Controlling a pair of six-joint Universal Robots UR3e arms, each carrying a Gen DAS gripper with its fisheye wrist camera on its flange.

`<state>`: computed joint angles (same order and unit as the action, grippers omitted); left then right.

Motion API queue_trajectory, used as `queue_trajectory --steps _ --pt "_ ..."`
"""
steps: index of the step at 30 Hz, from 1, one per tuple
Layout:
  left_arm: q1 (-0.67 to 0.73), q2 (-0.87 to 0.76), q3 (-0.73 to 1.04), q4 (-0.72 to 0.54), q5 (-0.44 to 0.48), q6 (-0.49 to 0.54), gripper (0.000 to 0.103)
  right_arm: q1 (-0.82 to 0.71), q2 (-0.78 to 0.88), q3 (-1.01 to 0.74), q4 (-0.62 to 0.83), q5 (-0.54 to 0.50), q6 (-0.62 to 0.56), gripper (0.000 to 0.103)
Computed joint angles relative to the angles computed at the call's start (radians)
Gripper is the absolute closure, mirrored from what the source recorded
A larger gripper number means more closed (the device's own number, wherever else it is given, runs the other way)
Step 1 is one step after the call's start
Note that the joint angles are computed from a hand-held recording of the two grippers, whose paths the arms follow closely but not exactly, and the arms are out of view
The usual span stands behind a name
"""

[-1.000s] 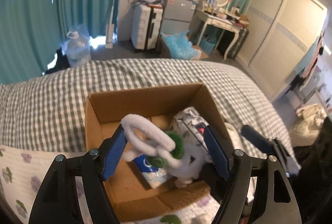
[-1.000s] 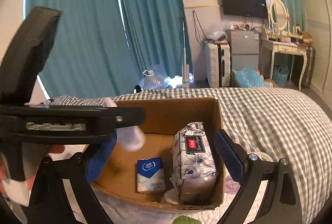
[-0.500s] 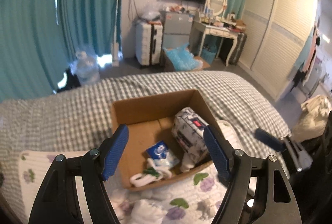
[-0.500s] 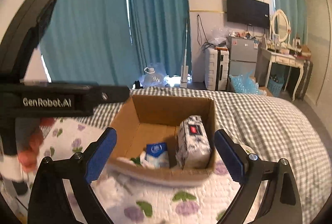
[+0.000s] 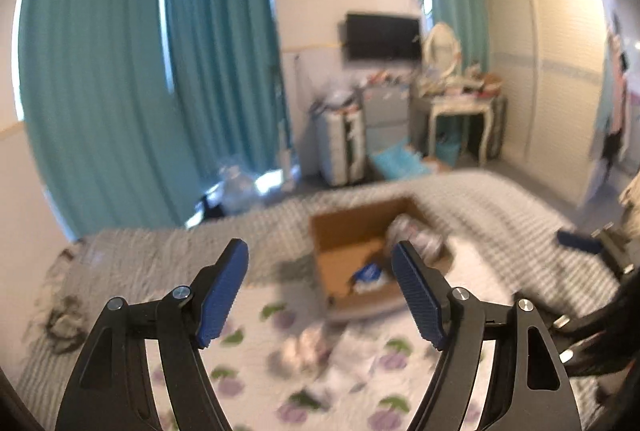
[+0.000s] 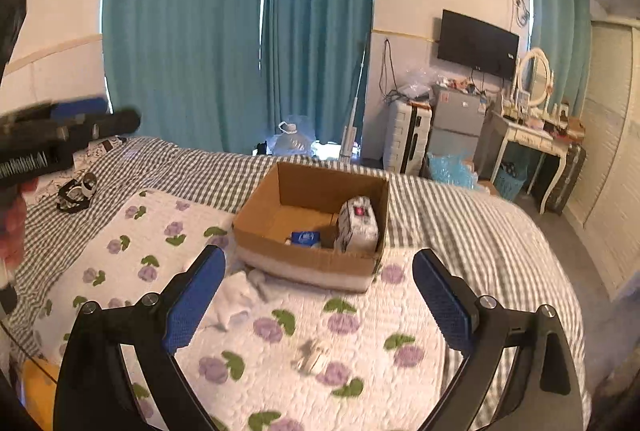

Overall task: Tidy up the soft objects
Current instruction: 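Grasp the white sock with the left gripper while the right grasps the small white roll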

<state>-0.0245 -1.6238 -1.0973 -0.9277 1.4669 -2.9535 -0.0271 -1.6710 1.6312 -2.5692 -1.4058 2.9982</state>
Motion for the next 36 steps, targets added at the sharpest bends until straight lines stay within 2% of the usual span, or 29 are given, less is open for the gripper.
queue_trajectory --steps 3,7,10,13,16,20,24,25,28,30,36 --pt "0.033 0.08 -0.197 0.078 -0.064 0.002 0.028 -0.004 -0.032 0.106 -0.046 -0.007 0.038 0.008" --pt "0.019 0.112 -0.414 0.228 -0.023 0.002 0.028 -0.031 -0.004 0.219 -0.115 0.024 0.119 0.008" --pt "0.023 0.109 -0.547 0.353 -0.013 -0.01 0.028 -0.046 0.07 0.248 -0.166 0.041 0.139 0.01" --pt "0.026 0.068 -0.637 0.468 -0.028 -0.011 0.028 -0.035 0.164 0.242 -0.205 0.022 0.137 0.018" --pt "0.01 0.016 -0.706 0.56 -0.029 -0.002 0.028 -0.029 0.278 0.216 -0.248 0.01 0.163 0.022" --pt "0.002 -0.09 -0.701 0.585 -0.062 0.008 0.028 -0.041 0.403 0.193 -0.288 0.039 0.232 0.032" --pt "0.002 -0.183 -0.702 0.632 -0.067 0.005 0.028 -0.022 0.51 0.155 -0.278 0.006 0.259 0.052" --pt "0.003 -0.198 -0.699 0.63 -0.07 0.004 0.028 -0.021 0.524 0.151 -0.278 0.008 0.259 0.059" --pt "-0.004 -0.243 -0.659 0.569 -0.072 0.029 0.028 -0.035 0.555 0.141 -0.28 0.037 0.267 0.071" --pt "-0.035 -0.286 -0.615 0.55 -0.007 0.044 0.028 -0.042 0.562 0.145 -0.293 0.039 0.273 0.075" --pt "-0.059 -0.363 -0.562 0.571 0.021 0.034 0.028 -0.055 0.536 0.193 -0.321 0.062 0.257 0.076"
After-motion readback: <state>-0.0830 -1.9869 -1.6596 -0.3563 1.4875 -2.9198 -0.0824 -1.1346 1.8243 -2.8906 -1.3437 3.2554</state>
